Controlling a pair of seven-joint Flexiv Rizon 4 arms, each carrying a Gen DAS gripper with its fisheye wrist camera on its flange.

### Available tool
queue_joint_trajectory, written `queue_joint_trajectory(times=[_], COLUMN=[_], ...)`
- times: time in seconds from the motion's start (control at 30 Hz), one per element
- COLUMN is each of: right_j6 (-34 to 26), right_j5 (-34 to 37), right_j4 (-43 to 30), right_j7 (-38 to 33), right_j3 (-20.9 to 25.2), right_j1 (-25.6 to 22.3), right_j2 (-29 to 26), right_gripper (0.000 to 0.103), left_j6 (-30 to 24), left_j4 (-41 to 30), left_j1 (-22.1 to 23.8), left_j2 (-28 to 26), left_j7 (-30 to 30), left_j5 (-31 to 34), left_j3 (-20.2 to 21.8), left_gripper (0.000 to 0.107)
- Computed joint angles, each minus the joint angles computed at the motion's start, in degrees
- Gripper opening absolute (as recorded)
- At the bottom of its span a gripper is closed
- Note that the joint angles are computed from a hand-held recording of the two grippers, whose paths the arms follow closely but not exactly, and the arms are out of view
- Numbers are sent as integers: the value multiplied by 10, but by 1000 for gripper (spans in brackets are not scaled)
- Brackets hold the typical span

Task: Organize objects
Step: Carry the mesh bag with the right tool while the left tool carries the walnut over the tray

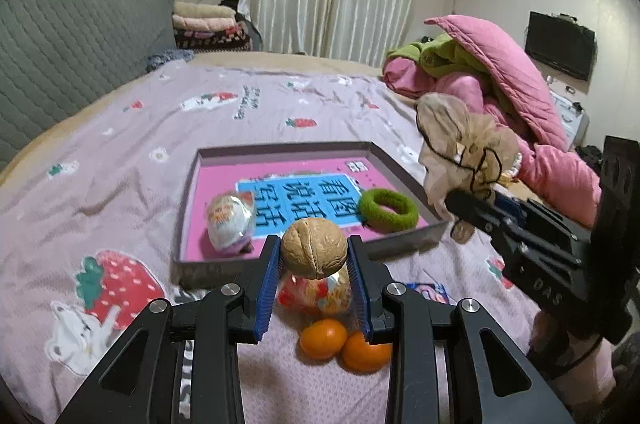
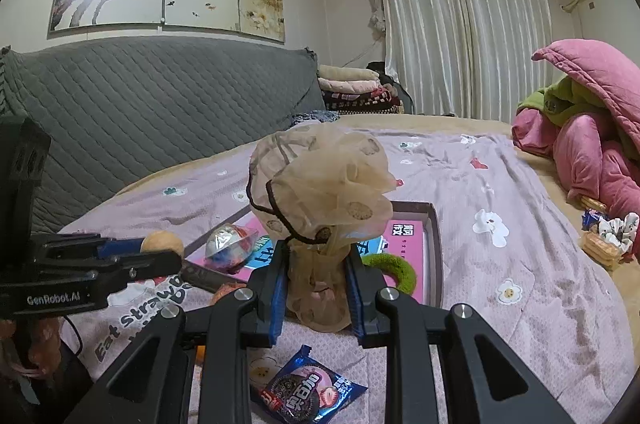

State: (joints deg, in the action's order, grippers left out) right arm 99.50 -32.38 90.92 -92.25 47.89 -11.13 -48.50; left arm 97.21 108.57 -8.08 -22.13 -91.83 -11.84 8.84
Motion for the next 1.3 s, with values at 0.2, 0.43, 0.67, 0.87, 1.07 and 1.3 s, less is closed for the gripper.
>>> queue_joint_trajectory(times=[0.2,0.43,0.67,0.87,1.07,1.3], right_j6=[4,30,49,60,54,45], right_j5=[0,-21,-58,-87,-112,-125], right_j4=[2,13,8,-5,-25,-56], right_j7=[-9,7,56,104,128,119], right_j3=[1,-8,-30,-56,-52,-56], right_j1=[-1,0,9,20,19,34], right_j2=[1,6,7,7,-5,-17], right_gripper=[26,26,26,24,23,18], left_j6=[0,0,6,11,9,2], left_j4=[-21,-38,-51,-57,-66,-82], left_j1=[-42,-44,-32,-11,-15,-20], left_j2=[-10,-18,-29,-36,-42,-52], left_j7=[-14,-19,-19,-7,-4,-6], left_j5=[6,8,3,-5,-11,-15], left_j3=[50,56,46,22,28,35], left_gripper=[34,34,34,34,34,34])
